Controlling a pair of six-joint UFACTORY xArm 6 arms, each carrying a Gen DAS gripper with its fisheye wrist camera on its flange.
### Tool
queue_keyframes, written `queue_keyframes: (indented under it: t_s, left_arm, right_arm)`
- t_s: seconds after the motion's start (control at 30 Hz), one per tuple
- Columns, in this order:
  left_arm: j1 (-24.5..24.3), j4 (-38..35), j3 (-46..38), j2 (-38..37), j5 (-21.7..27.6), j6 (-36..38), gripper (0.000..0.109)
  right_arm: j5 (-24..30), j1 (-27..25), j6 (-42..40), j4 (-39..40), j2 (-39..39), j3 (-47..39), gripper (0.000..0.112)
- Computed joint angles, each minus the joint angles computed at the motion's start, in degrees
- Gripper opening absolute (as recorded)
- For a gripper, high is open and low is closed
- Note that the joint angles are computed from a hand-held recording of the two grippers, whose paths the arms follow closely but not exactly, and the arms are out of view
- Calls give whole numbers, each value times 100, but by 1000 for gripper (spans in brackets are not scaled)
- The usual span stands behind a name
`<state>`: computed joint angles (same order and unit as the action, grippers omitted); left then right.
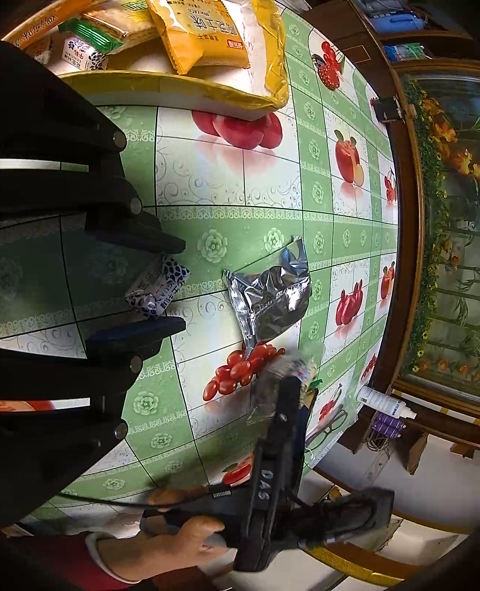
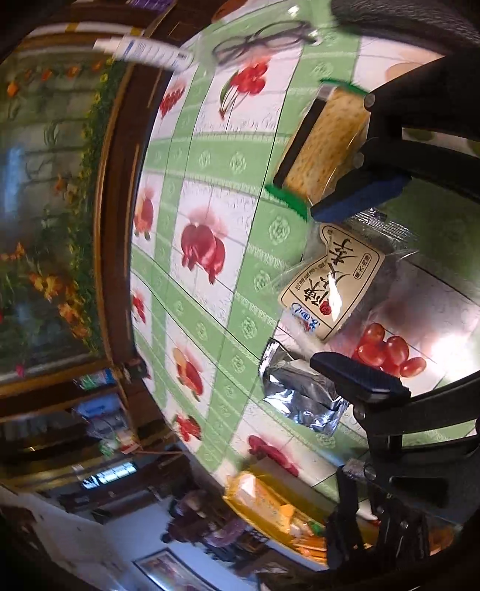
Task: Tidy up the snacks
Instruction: 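Grasp a white candy bar with the left tool while the right tool grasps the clear dried-fruit bag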
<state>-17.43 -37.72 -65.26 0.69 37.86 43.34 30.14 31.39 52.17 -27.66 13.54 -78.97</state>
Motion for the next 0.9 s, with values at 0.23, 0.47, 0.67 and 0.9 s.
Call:
queue_keyframes:
  t_s: [0.23, 0.47, 0.67, 0.9]
  left_arm:
    - [87, -137, -55, 14, 148, 23, 32]
    - [141, -314, -81, -14, 232, 56, 32]
    - [171, -358, -81, -66, 320, 63, 32]
    - [228, -420, 75, -236, 248, 59, 32]
  right_arm:
    - [-51, 44, -505, 131, 73, -170, 86]
    - [636, 74, -514, 483, 511, -815, 94]
    - [692, 123, 101, 68, 545, -755, 93]
    - [276, 86, 813, -136, 74, -159, 72]
